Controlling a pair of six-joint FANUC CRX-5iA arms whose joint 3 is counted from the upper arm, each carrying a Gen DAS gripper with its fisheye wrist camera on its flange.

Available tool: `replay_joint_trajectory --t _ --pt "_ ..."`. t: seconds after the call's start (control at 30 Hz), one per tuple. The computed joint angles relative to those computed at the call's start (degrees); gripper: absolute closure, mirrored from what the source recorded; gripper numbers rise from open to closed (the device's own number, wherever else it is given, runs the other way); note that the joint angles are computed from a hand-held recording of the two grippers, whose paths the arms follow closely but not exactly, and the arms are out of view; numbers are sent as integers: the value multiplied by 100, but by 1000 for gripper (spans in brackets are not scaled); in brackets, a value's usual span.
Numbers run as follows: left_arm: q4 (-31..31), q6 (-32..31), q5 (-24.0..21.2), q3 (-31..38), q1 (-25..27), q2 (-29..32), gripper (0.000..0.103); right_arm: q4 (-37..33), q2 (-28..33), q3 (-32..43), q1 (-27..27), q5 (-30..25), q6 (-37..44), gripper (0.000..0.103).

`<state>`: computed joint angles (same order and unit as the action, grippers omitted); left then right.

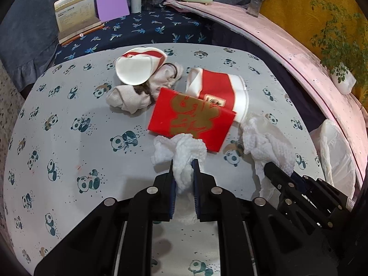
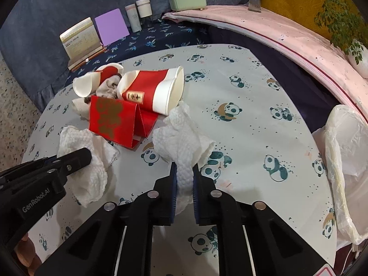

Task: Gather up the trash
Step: 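Grasp a white tissue with the left gripper while the right gripper grasps another tissue, then carry both white tissues over the bin and open both grippers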

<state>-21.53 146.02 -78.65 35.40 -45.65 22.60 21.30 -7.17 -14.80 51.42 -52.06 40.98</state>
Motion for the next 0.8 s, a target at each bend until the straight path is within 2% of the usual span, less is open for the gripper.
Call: replay_joint_trajectory --t 0.23,0.47,0.67,0.8 --pt "-164 -199 -237 681 -246 305 91 428 -594 -300 -10 21 -374 94" --pt "-357 -553 -617 1787 -560 874 91 827 -1177 -583 -159 -62 -708 94" --pt "-457 -960 -1034 3062 -819 1578 91 1004 -1604 -820 -330 -212 -870 94" --pt "-482 -1338 -1465 4278 -969 2268 91 1081 -1897 -1003 -470 -312 -963 94"
